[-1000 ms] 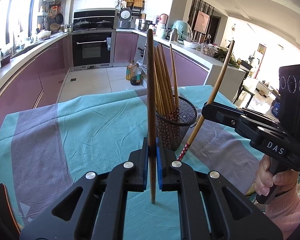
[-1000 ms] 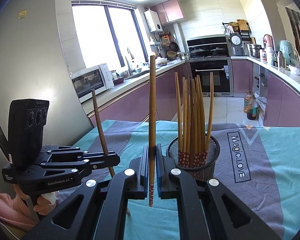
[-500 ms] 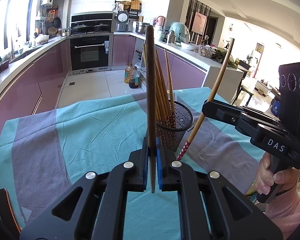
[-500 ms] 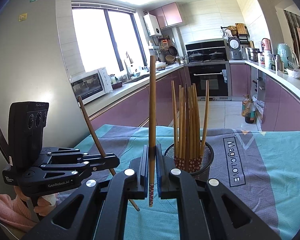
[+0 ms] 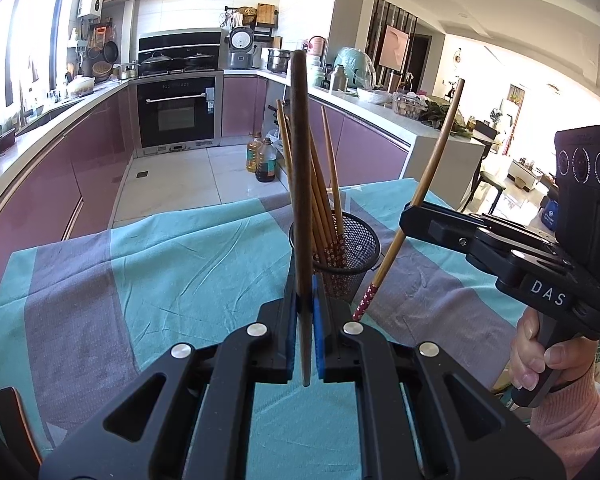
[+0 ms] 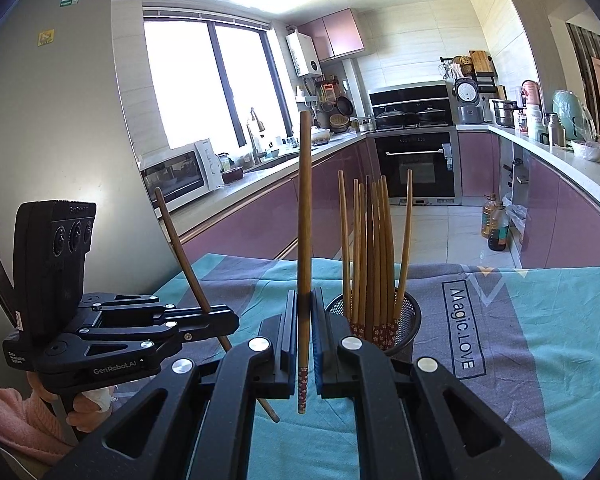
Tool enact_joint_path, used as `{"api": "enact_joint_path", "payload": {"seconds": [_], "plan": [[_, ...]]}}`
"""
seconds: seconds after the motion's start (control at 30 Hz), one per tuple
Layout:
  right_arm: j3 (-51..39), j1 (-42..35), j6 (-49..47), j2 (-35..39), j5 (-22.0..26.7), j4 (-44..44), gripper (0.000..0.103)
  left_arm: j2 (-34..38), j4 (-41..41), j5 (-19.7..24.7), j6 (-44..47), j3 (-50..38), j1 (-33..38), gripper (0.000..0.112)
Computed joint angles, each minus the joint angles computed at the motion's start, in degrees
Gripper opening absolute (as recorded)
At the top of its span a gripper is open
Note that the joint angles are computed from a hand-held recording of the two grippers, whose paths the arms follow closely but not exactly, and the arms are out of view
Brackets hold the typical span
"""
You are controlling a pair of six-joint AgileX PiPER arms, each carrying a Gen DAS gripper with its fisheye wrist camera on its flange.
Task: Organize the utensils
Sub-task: 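Carry the upright chopstick over the mesh cup with the left tool while the right tool follows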
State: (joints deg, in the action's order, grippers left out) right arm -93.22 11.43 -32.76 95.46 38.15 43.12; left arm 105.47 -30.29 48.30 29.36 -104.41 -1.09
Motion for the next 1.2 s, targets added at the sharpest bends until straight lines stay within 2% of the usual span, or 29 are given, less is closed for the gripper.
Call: {"api": "enact_joint_path", "payload": {"seconds": [1.2], "plan": [[-1.91, -1.35, -0.64, 0.13, -0.21, 0.64, 0.006, 1.18, 0.22, 0.67, 0.44, -4.27, -0.47, 0.008]]}}
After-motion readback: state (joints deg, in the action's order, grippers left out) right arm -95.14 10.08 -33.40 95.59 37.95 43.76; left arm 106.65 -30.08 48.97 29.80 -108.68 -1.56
